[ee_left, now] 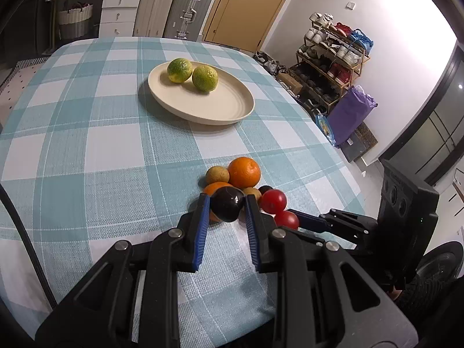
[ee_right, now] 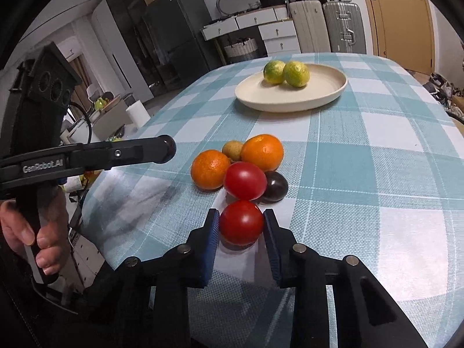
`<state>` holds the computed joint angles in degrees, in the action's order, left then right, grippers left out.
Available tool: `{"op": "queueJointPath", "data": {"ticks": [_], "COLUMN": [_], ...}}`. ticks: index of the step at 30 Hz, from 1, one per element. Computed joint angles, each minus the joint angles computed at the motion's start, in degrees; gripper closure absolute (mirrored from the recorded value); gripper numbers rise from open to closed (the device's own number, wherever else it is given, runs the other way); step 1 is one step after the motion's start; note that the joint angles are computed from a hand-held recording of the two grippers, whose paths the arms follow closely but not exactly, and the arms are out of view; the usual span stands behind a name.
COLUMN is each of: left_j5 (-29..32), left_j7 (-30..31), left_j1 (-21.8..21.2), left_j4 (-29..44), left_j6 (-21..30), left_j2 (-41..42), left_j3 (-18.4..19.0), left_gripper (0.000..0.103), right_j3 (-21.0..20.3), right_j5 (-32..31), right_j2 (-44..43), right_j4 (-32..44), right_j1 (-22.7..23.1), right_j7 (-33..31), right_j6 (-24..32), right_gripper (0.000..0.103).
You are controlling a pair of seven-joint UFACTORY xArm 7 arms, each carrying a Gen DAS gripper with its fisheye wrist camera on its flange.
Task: Organize fruits
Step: 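Grasp the dark plum with the left gripper while the right gripper grasps a red tomato, then carry the plum and tomato over the cream plate beside the citrus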
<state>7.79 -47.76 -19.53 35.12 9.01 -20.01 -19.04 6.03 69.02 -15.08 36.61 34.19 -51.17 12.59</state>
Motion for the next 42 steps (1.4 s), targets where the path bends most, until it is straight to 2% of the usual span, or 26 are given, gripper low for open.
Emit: {"op": "queueJointPath", "data": {"ticks": [16,21,28,37,42], "left_j5": [-0.26,0.12,1.7,-3.58,-7.21], "left_j7": [0.9,1.5,2.49,10.0,14.85], "left_j1": [-0.46,-0.35,0.78,-0.61,-0.31], "left_j4": [1.98,3.93,8.52,16.36,22.04], "left_j6": [-0.06,0.23,1.31,2.33,3.3], "left_j2": [2.06,3.65,6.39,13.45,18.19], "left_j3": [0.9,1.09,1.87,7.22,8.9], "left_gripper": [0.082,0.082,0.081,0.082,0.082], "right_j3": [-0.11,0.03,1.47,0.79,0.26], "right_j5": [7.14,14.19,19.25,13.9,8.76], "right_j2": [-1.77,-2.2,-2.95,2.04,7.34], "right_j4": [-1.2,-1.28,0.44,9.21,16.12], "right_j1": [-1.2,-2.13,-5.71,-9.56,-11.47], "right_j7": [-5.35,-10.58,-15.56,-14.05,-10.59], "right_j6": [2.02,2.51,3.94,4.98,6.2], "right_gripper": [0.072,0.072,0.072,0.072,0.072]}}
